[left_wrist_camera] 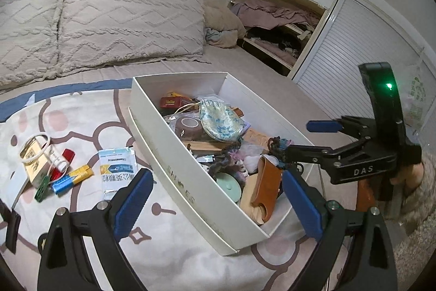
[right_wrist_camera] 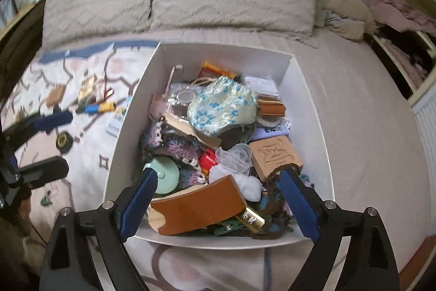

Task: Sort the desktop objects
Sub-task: 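Withdraw both tools from the shoebox back over the bed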

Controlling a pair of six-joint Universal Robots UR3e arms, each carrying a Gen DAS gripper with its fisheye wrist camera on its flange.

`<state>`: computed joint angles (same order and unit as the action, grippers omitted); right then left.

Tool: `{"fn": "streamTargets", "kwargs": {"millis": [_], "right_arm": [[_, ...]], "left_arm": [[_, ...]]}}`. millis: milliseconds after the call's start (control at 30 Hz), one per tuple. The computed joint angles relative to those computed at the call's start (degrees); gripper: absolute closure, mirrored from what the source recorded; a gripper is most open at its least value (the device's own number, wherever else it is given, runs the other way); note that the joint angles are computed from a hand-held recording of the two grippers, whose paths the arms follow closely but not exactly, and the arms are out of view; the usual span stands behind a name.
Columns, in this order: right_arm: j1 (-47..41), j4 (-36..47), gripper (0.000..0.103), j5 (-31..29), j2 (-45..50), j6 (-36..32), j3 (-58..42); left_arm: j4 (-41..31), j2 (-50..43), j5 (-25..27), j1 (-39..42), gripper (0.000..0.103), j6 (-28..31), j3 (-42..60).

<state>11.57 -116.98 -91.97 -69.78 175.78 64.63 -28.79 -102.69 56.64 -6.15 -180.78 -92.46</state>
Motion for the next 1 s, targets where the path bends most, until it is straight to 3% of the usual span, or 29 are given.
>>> {"fn": "streamTargets", "kwargs": {"millis": [233, 400, 700, 1000], "right_arm": [[-0.21, -18.46, 0.0, 1.0, -10.45, 8.6, 20.06], [0.01, -27.05, 0.0, 2.05, -16.34, 14.0, 30.19], [1.66, -35.18, 0.0, 0.14, -26.44, 16.46, 42.3], [5.53, -37.59, 0.0, -2.6, -35.13, 17.34, 50.07]], "left_arm": [[4.73, 6.43, 3.38, -0.45, 0.0, -4.58, -7.56], [6.61, 11.82, 7.21, -1.88, 0.0, -6.72, -12.81], [11.17, 21.73, 12.8, -3.87, 0.0, -10.68, -22.29], [10.45, 34.32, 17.7, -5.43, 0.0, -12.8, -30.29]]}}
